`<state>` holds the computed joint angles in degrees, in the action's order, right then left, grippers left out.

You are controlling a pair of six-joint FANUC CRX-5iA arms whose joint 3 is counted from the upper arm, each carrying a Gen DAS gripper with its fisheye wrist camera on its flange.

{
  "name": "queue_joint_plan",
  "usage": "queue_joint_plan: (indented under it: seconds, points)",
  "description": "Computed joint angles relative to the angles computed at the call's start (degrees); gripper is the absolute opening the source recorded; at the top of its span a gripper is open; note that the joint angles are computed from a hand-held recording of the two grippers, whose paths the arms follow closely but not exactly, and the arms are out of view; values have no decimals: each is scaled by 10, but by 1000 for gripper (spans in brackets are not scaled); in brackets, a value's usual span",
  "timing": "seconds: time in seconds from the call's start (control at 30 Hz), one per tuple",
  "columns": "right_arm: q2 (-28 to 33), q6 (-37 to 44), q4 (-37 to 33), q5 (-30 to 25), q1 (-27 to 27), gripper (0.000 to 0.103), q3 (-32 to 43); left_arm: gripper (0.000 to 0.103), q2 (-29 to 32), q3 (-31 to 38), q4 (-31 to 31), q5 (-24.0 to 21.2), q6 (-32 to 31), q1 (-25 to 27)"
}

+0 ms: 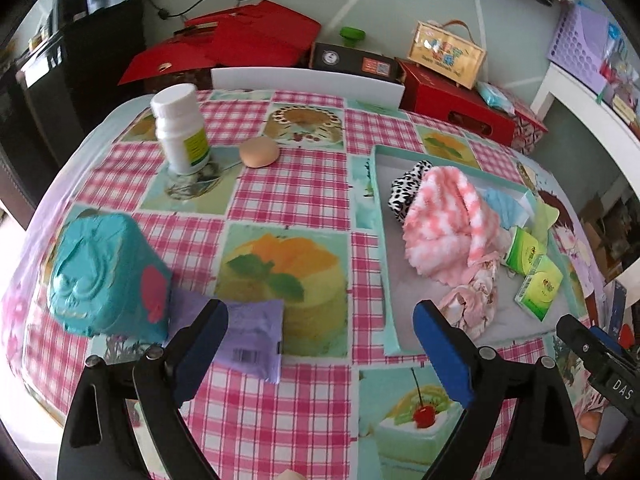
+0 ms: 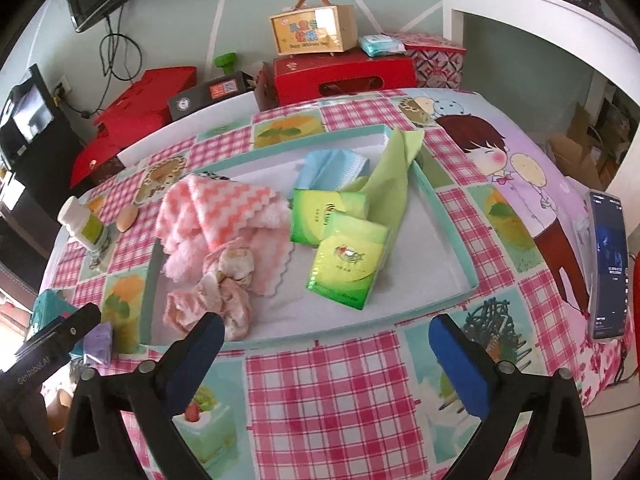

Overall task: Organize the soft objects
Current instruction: 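Open the right tool to drop the tissue pack while the left tool drops the floral fabric in the tray, then move both open tools from the tray toward the purple packet and beige sponge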

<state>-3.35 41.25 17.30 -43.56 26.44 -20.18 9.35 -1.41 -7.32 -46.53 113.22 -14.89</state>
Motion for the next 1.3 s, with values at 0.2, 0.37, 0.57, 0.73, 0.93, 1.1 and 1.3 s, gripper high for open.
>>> queue_joint_plan:
  seconds: [0.2,0.37,0.57,0.73,0.93,1.1,1.3]
  points:
    - [-14,-5,5,30,10,103,-15,94,-36,-39,-11,28,21,16]
    - [-16,5,4,41,18,103,-15,94,-64,-60,-33,41,42,27]
    - [-12,34,-5,52,32,103,-10,94,-63,-57,-33,14,45,38]
    - [2,72,-26,47,45,103,5,94,-45,-55,10,-8,17,48]
    - [23,115,-54,42,56,103,23,94,-27,-39,-6,-41,80,48]
    - [37,134,-66,45,59,103,32,94,-13,-23,-36,-69,158,45]
    - [49,154,-83,43,59,103,40,94,7,-3,-55,-91,219,41]
